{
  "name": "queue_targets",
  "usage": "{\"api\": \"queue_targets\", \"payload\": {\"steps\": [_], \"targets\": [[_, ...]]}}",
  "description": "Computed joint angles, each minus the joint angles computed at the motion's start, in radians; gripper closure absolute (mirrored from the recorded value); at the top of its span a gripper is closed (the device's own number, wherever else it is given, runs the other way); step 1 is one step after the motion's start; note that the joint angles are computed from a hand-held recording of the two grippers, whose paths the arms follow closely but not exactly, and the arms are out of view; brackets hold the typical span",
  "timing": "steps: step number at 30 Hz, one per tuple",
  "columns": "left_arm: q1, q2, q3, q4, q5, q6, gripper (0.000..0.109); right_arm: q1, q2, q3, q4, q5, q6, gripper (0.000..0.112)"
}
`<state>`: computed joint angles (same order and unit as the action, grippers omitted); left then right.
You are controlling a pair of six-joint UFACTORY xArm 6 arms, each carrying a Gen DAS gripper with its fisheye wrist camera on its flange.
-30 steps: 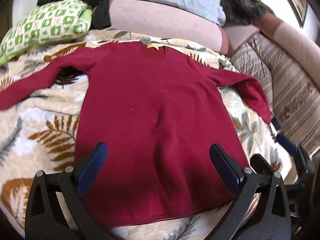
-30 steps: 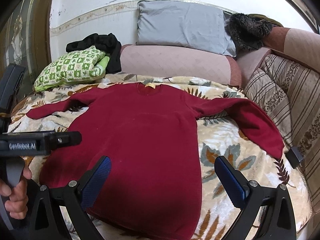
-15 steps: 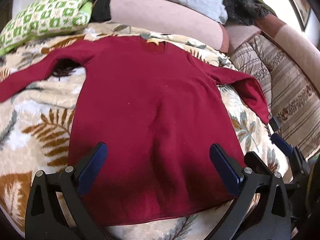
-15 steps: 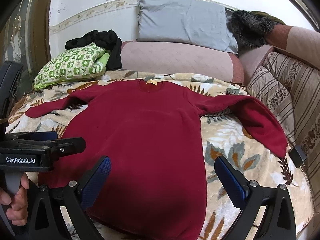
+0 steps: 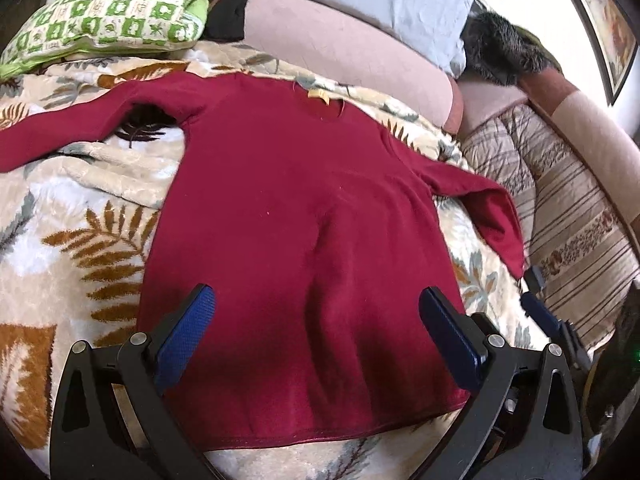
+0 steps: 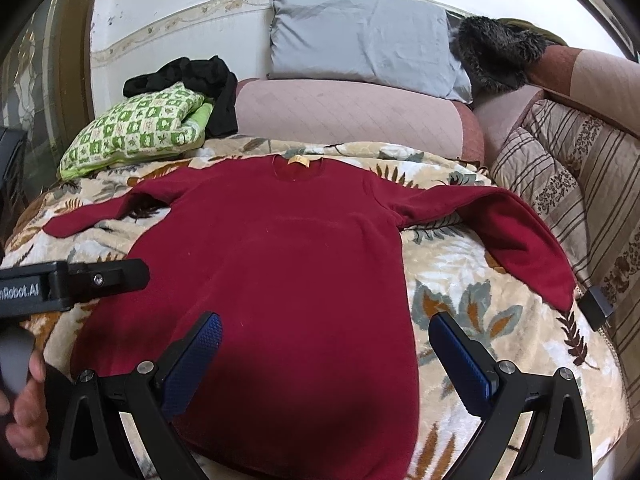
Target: Fold small clothes
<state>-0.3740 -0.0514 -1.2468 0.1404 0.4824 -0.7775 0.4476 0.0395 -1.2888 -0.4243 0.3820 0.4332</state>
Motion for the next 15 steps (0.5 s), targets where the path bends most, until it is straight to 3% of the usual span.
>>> {"api": "queue_targets", "payload": {"steps": [3, 10, 15], "targets": [[0.004, -0.02, 0.024, 0.081, -0.037, -0.086, 0.006, 0.007, 0.024, -0.026, -0.041, 0.007, 0.043, 0.01], [-0.029, 0.009, -0.037, 0.01, 0.054, 0.031, 0.006, -0.004, 0.056, -0.06, -0.008, 0.01, 0.032, 0.01], [-0.022, -0.014, -0.012, -0.026, 0.015, 0.049, 0.006, -0.019, 0.066, -0.071, 0.012, 0.02, 0.046, 0.01]]}}
